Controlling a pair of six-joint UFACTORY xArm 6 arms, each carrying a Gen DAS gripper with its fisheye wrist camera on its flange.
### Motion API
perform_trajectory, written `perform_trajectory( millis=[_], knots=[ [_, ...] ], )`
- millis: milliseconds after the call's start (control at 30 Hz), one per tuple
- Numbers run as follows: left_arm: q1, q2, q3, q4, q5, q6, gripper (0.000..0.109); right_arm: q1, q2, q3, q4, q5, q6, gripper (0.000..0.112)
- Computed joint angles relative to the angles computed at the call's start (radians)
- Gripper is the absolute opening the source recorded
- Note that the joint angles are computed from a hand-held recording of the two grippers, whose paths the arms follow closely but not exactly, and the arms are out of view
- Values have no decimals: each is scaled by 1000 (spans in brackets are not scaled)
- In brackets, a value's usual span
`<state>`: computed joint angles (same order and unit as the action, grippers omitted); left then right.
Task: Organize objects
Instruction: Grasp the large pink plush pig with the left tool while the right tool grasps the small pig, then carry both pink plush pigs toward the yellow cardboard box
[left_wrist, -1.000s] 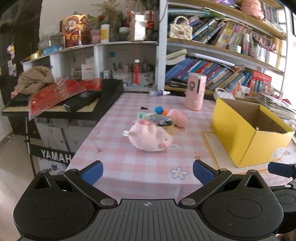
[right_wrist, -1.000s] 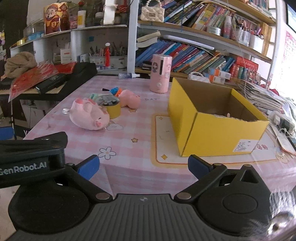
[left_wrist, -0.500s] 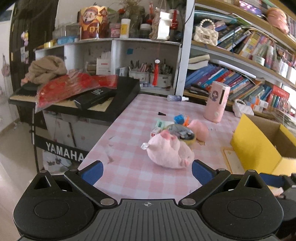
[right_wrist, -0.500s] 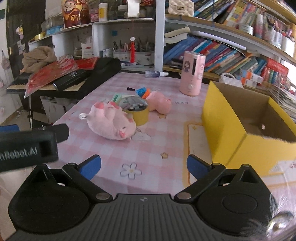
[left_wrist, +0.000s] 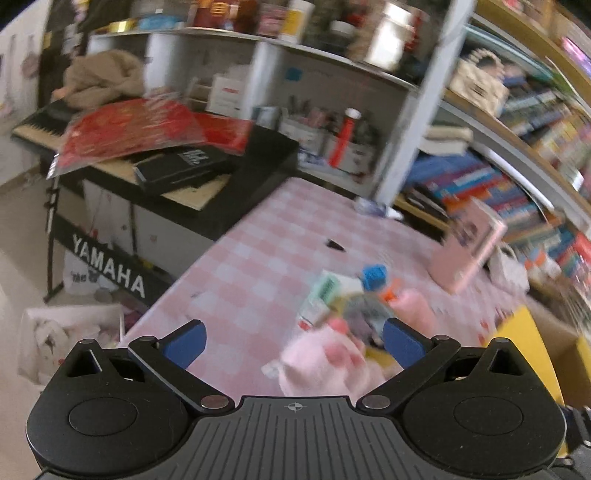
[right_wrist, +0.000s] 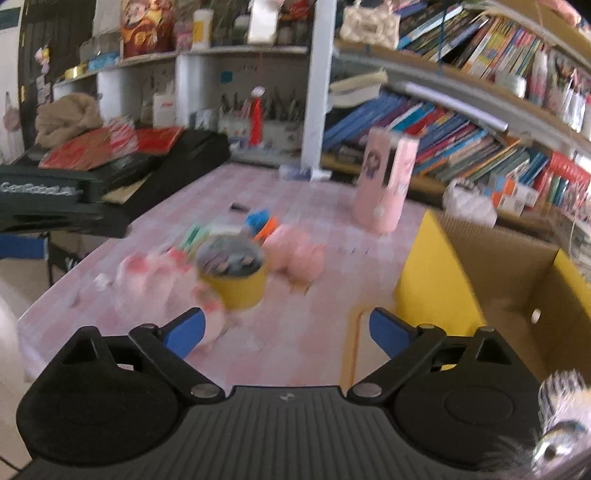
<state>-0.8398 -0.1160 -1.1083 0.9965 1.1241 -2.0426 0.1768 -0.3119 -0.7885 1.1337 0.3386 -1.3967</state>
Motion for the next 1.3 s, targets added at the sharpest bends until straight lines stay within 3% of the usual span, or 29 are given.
perform_trajectory(
  millis=[167,333,533,600,633,667,767,900,1033,1167,1233,1300],
  knots=[
    [51,14,16,-20,-91,-7,102,-11,137,-151,97,-28,33,96],
    [98,103,-37,-39,-204,73,102,-32,255,-283,-28,27,244,96],
    [152,199,-89,-148,-264,195,101,-27,364,-413,-138,105,338,96],
    [173,191,-52,-134,-348,136,96,-16,399,-450,-173,117,362,96],
    [184,181,-31,-123,-397,104,84,-9,418,-465,-188,115,373,96],
    [192,175,-20,-120,-428,86,81,-1,437,-480,-218,108,403,96],
    [190,144,2,-129,-437,90,65,11,493,-531,-356,126,577,94],
    [168,64,63,-111,-426,27,64,18,571,-626,-511,197,807,90],
    [141,-3,118,-89,-392,-48,64,36,641,-697,-581,192,942,90],
    [115,-51,149,-39,-344,-108,64,48,714,-769,-672,244,982,88],
    [102,-78,164,11,-327,-161,64,45,739,-790,-677,275,986,74],
    [92,-97,175,53,-311,-203,64,42,741,-780,-630,259,955,69]
  ],
)
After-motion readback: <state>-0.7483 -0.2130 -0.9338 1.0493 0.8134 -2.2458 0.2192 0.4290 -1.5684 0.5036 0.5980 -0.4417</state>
